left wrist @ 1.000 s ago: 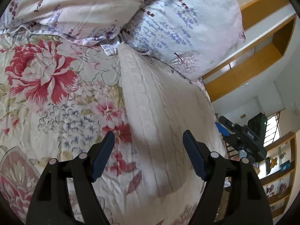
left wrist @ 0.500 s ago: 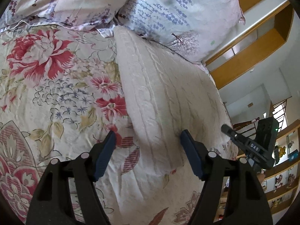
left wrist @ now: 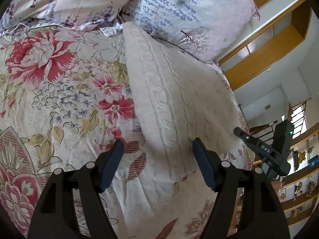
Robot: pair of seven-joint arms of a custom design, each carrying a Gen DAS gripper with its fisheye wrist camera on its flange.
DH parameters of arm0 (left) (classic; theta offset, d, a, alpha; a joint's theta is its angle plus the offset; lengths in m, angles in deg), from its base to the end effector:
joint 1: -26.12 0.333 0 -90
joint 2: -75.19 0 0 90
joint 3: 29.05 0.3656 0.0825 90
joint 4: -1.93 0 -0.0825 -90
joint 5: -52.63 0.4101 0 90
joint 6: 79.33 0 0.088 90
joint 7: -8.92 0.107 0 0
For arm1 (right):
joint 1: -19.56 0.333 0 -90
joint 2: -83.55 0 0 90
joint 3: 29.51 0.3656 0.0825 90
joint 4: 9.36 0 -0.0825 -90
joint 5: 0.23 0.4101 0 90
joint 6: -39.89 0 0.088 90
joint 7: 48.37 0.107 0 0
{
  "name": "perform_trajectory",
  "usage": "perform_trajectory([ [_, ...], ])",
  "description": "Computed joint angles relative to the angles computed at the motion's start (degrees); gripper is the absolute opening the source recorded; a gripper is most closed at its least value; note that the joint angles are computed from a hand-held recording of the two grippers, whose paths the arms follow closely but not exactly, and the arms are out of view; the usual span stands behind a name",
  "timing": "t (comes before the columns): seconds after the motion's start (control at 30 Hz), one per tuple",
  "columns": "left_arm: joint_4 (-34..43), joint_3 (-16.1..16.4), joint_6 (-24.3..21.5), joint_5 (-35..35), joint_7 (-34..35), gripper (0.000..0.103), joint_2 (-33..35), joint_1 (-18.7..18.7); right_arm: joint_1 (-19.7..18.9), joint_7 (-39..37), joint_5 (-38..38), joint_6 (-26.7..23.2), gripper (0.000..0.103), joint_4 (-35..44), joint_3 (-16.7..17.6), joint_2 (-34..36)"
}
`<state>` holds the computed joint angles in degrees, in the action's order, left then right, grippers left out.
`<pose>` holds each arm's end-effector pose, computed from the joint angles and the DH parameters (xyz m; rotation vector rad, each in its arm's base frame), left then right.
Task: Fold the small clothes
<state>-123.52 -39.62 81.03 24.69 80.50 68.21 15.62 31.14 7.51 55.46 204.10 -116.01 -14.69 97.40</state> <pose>0.5402 -0.1891 0.5565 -2.3560 1.6558 -1.1735 0.6419 0.2506 0.4959 -1.6973 1.4242 -0.0947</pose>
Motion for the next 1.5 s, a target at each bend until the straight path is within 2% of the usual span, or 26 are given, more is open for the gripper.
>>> perform_trajectory([
  [0.07,0.14,-0.08,0.21,0.63,-0.82,0.071,0.23,0.24,-0.43,-4.89,5.33,3.57,0.019,0.02,1.32,-0.64],
  [0.13,0.57,0.03,0.13,0.34,-0.84,0.071,0.67,0.22,-1.22,-14.33,12.58,7.85,0.019,0.86,3.87,-0.93],
  [0.2,1.07,-0.16,0.04,1.34,-1.48,0.071,1.14,0.40,-0.85,-19.37,15.63,6.56,0.019,2.36,4.05,-0.75],
  [0.23,1.33,-0.26,-0.09,2.03,-1.86,0.071,1.33,0.50,0.09,-18.99,14.64,6.11,0.019,2.87,3.29,-0.46],
  [0.4,2.62,-0.36,-0.54,3.19,-2.42,0.074,2.53,0.51,5.10,-7.50,-1.11,5.98,0.023,5.65,-0.75,3.16],
  [0.47,2.69,-0.41,-0.65,3.52,-2.57,0.075,2.54,0.49,8.61,3.51,-13.02,4.45,0.023,6.52,-5.27,5.51],
  [0.5,2.79,-0.40,-0.73,3.58,-2.52,0.076,2.59,0.48,8.47,5.12,-15.07,4.90,0.023,6.54,-5.06,6.09],
  [0.53,2.94,-0.37,-0.84,3.62,-2.45,0.077,2.69,0.49,6.89,2.83,-13.33,6.49,0.023,6.06,-2.91,6.11],
  [0.67,3.16,-0.27,-0.76,3.13,-2.18,0.079,2.96,0.48,3.51,3.51,-13.97,5.09,0.023,5.59,0.21,5.74],
  [0.83,3.63,-0.13,-0.67,1.50,-0.82,0.080,3.44,0.31,0.40,5.94,-16.22,5.63,0.022,3.52,3.58,4.85],
  [0.9,3.91,-0.05,-0.83,1.00,-0.56,0.082,3.62,0.41,0.34,8.47,-18.52,5.07,0.022,3.12,3.47,4.46],
  [1.0,4.03,0.32,-0.78,-1.71,0.63,0.083,3.52,0.52,0.67,13.99,-22.50,0.04,0.023,4.25,1.72,3.72],
  [1.07,4.36,0.60,-0.86,-3.08,1.23,0.084,3.53,0.78,-0.37,15.32,-21.35,-2.62,0.023,5.14,1.88,3.19],
  [1.1,4.50,0.63,-0.84,-2.93,1.08,0.085,3.55,0.97,-1.63,14.08,-18.48,-3.01,0.030,5.49,2.88,3.00],
  [1.13,4.89,0.67,-0.96,-2.48,0.71,0.086,3.75,1.20,-3.04,11.93,-14.37,-2.75,0.051,5.85,4.10,2.90],
  [1.2,6.14,0.84,-1.62,-2.48,0.60,0.086,4.46,1.59,-2.51,12.41,-12.13,-1.39,0.070,6.53,3.10,3.11],
  [1.23,6.77,0.92,-1.93,-2.93,0.97,0.086,4.89,1.72,-2.66,12.32,-11.08,-1.49,0.070,7.35,2.99,3.52],
  [1.33,8.79,1.02,-2.81,-3.15,0.86,0.086,6.38,2.26,-3.83,11.25,-7.25,-5.96,0.071,11.26,3.35,5.88],
  [1.5,11.37,0.86,-4.19,-6.60,2.50,0.086,8.83,3.11,-3.68,18.40,-7.68,-17.60,0.071,20.96,1.24,13.00],
])
